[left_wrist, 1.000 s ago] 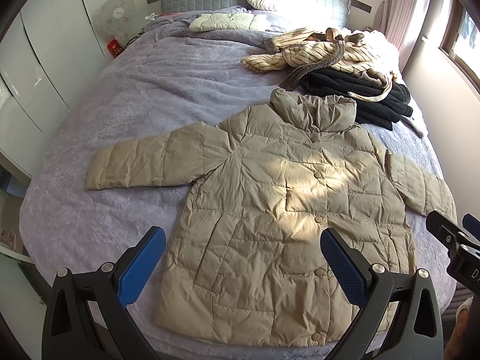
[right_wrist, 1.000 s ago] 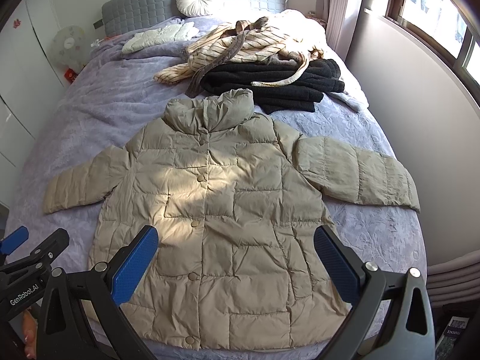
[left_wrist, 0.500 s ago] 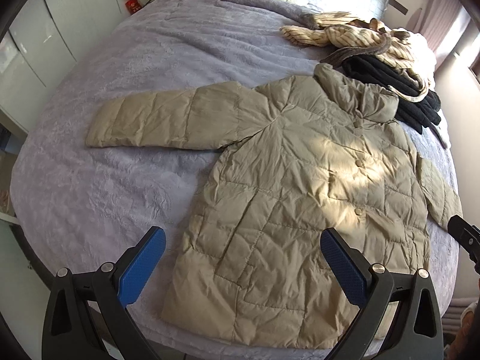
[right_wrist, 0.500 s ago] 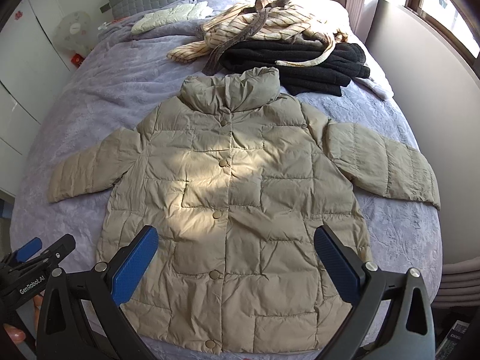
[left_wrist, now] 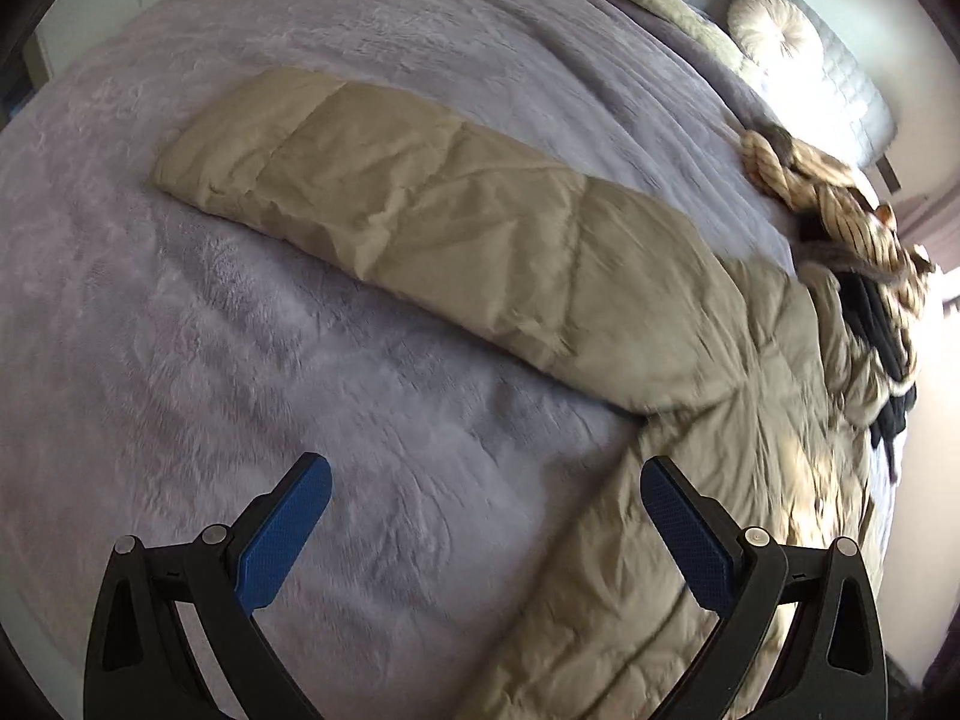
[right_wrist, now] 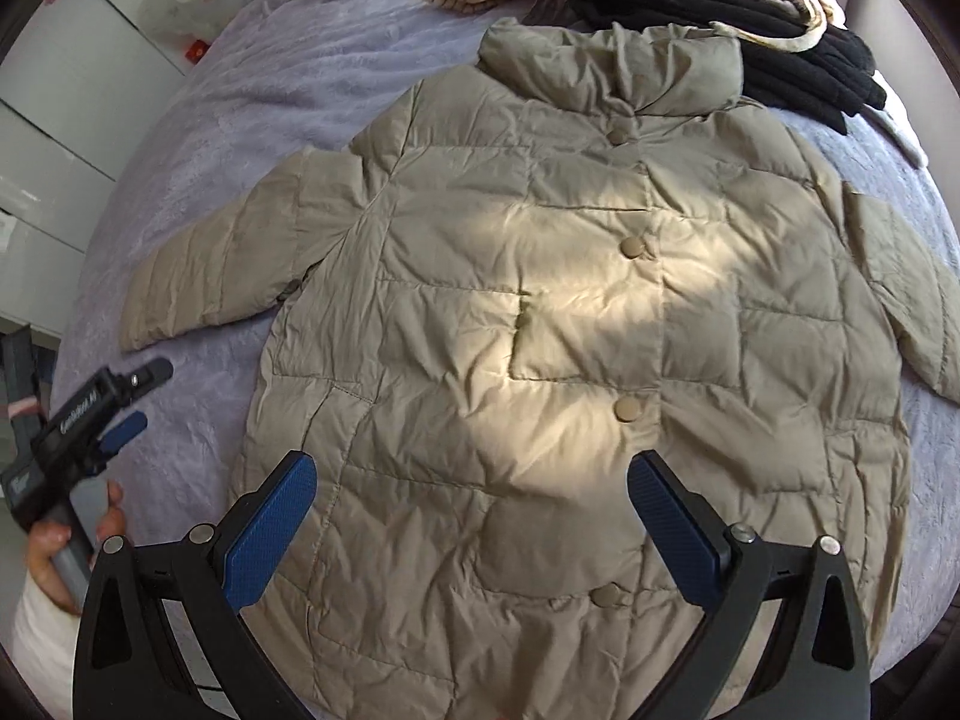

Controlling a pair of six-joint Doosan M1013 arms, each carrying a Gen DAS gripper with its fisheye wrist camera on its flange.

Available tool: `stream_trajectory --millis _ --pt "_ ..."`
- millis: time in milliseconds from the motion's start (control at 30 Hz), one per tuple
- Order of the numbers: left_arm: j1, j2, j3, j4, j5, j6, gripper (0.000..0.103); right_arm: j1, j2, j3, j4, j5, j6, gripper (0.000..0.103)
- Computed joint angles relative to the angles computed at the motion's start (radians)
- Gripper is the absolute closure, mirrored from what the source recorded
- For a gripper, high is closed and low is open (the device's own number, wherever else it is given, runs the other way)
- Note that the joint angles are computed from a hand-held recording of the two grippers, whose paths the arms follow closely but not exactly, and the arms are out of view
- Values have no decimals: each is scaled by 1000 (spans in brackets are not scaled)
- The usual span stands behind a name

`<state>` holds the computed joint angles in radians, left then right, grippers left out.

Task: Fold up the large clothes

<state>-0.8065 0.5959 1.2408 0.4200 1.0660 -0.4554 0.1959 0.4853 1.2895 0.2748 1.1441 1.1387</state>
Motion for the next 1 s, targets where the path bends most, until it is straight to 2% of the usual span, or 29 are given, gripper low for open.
stream_trajectory --millis 67,300,367,467,500,533,567,600,633,767,800,833,867,900,1000 --pt "25 -25 85 55 -77 -92 0 10 13 1 6 -5 -16 0" --pt "113 -58 236 134 -215 -221 0 39 61 -31 7 -21 -14 0" --pt "129 -64 258 167 -228 -268 0 47 72 -46 22 -32 -19 0" --pt "139 -60 254 207 -177 -329 3 65 98 -82 49 -26 -18 0" --pt "141 -57 247 219 -140 -351 10 71 106 -94 63 -23 -17 0" --pt "138 -51 232 210 -108 -348 36 76 119 -113 78 -17 -15 0" --pt "144 -57 241 217 -124 -341 65 82 129 -129 92 -17 -14 0" --pt "149 -73 270 256 -185 -360 92 86 139 -145 107 -21 -12 0" --pt "149 -89 300 314 -243 -411 95 90 149 -159 124 -29 -10 0" --pt "140 -123 313 415 -237 -426 94 103 198 -221 205 -45 4 4" --pt "137 -129 310 441 -235 -423 94 105 207 -231 226 -44 12 22" --pt "133 -135 305 463 -231 -419 94 108 228 -257 239 -17 30 59" --pt "132 -143 303 493 -227 -411 94 111 252 -286 251 19 54 76" --pt "127 -148 296 512 -221 -401 94 113 271 -301 271 42 72 86" --pt "115 -154 264 573 -214 -350 94 122 307 -321 321 85 62 87"
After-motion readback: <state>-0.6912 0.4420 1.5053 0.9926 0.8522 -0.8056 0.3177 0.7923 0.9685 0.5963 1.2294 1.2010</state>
